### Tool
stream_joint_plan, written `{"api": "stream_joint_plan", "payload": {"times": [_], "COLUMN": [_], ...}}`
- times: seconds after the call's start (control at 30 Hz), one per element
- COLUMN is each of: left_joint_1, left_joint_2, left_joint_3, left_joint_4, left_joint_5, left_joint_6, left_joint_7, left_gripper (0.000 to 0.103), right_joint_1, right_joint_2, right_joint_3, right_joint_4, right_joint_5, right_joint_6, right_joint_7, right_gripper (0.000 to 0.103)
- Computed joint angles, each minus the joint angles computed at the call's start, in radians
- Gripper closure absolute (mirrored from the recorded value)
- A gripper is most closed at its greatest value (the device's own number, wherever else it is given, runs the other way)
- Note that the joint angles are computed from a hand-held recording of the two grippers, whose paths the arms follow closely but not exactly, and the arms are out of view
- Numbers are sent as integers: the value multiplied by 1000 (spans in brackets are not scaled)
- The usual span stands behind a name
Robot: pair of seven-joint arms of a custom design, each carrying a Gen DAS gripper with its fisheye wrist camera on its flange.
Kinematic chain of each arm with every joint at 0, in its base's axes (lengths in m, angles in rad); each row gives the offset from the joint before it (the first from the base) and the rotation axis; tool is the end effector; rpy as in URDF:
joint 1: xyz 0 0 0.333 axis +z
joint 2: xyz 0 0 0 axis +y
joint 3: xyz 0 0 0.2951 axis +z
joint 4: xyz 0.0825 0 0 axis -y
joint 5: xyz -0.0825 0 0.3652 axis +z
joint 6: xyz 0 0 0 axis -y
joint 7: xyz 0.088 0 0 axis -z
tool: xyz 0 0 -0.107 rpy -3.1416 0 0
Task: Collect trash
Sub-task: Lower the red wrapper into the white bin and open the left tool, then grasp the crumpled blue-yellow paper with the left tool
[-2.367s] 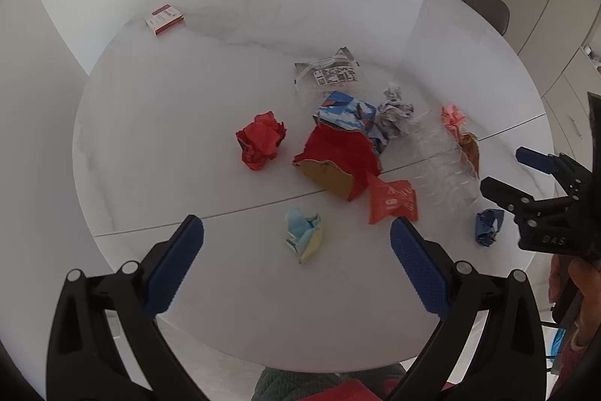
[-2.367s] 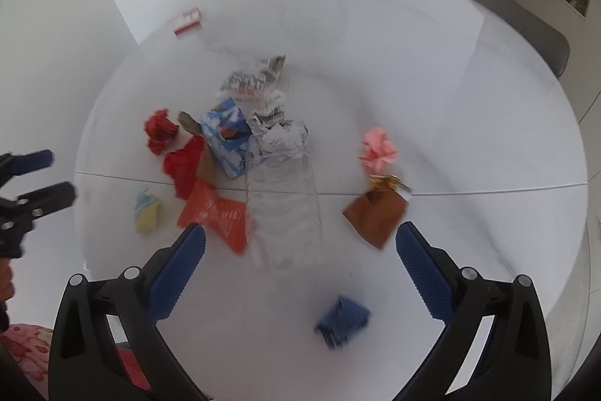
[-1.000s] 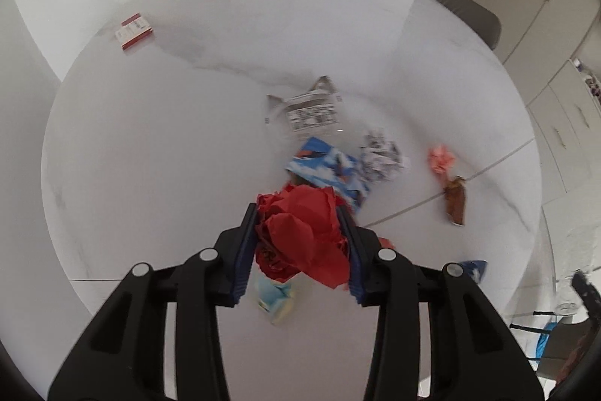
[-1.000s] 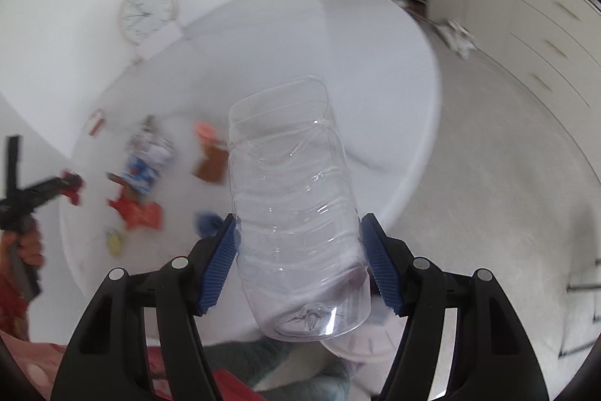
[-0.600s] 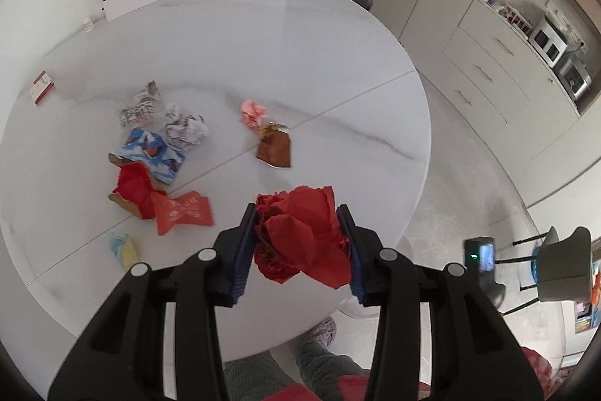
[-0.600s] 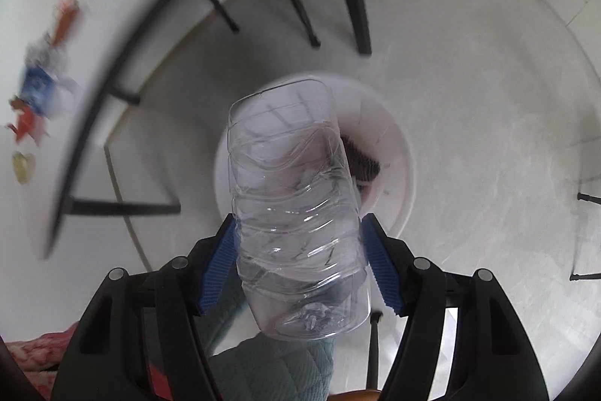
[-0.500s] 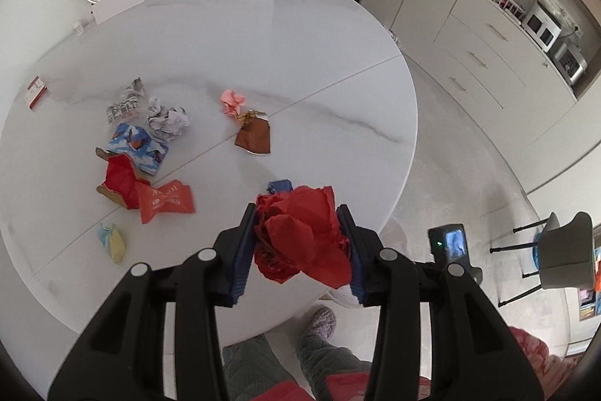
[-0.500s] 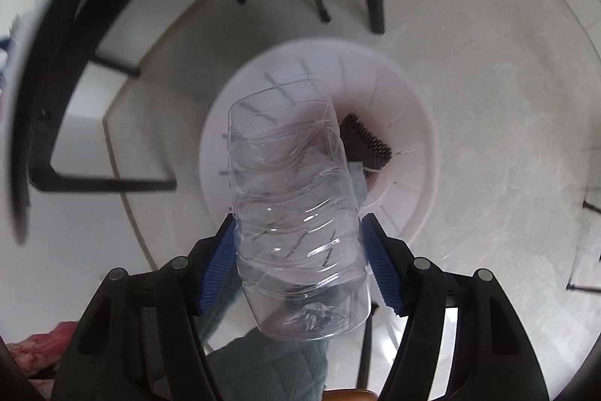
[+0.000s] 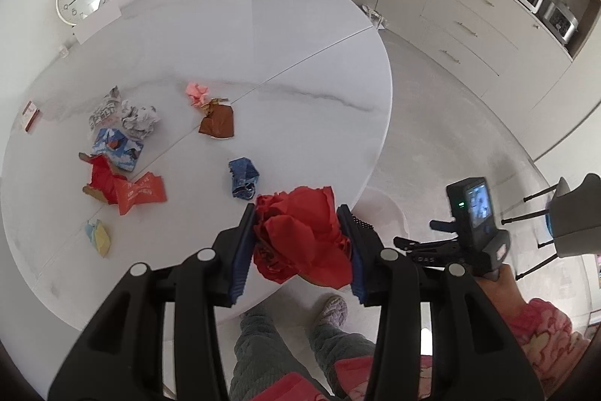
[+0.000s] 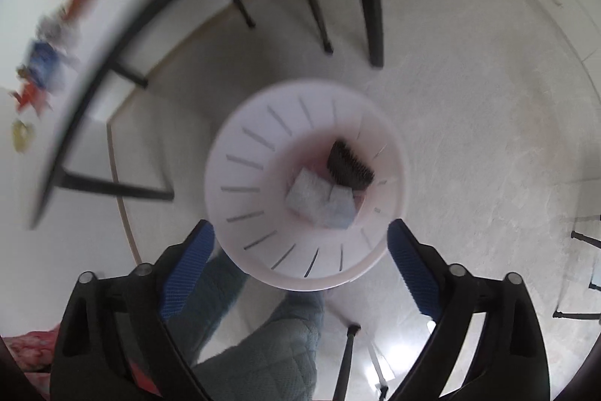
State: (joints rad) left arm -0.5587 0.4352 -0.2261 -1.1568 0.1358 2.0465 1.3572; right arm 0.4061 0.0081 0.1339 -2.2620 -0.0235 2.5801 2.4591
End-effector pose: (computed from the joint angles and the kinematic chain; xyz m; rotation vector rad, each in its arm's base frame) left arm 0.5198 -0.4544 0.5884 -1.4013 2.5385 -0.6384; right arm 0.4578 0.2748 0.3805 -1.6463 2.3054 -0.0521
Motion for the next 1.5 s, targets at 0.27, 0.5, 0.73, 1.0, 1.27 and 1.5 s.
{"api": "stream_joint_plan", "payload": {"times": [0.27,0.5,0.73,1.0,1.27,1.5], "left_joint_1": [-72,-170,-215,-160,-90,-19], "left_joint_2": [150,382,471,255,95,12], "left_joint_3": [-32,-1,35,31,21,34], "left_joint_4": [160,432,561,257,67,-41], "left_joint_5": [-49,-69,-71,-52,-22,20], "left_joint_6": [-52,-173,-236,-82,2,35], "left_joint_7": [106,115,86,31,-21,-91], "left_gripper": [61,41,18,8,8,8], "right_joint_1": [-39,-49,-39,-34,-26,-4], "right_joint_2": [-340,-426,-443,-420,-337,-205], "right_joint_3": [59,91,84,93,99,88], "right_joint_4": [-29,44,39,76,175,307], "right_joint_5": [-319,-408,-408,-421,-453,-461], "right_joint_6": [-181,-382,-404,-392,-368,-338], "right_joint_7": [311,327,312,300,277,220], "right_gripper": [2,2,2,2,2,2]}}
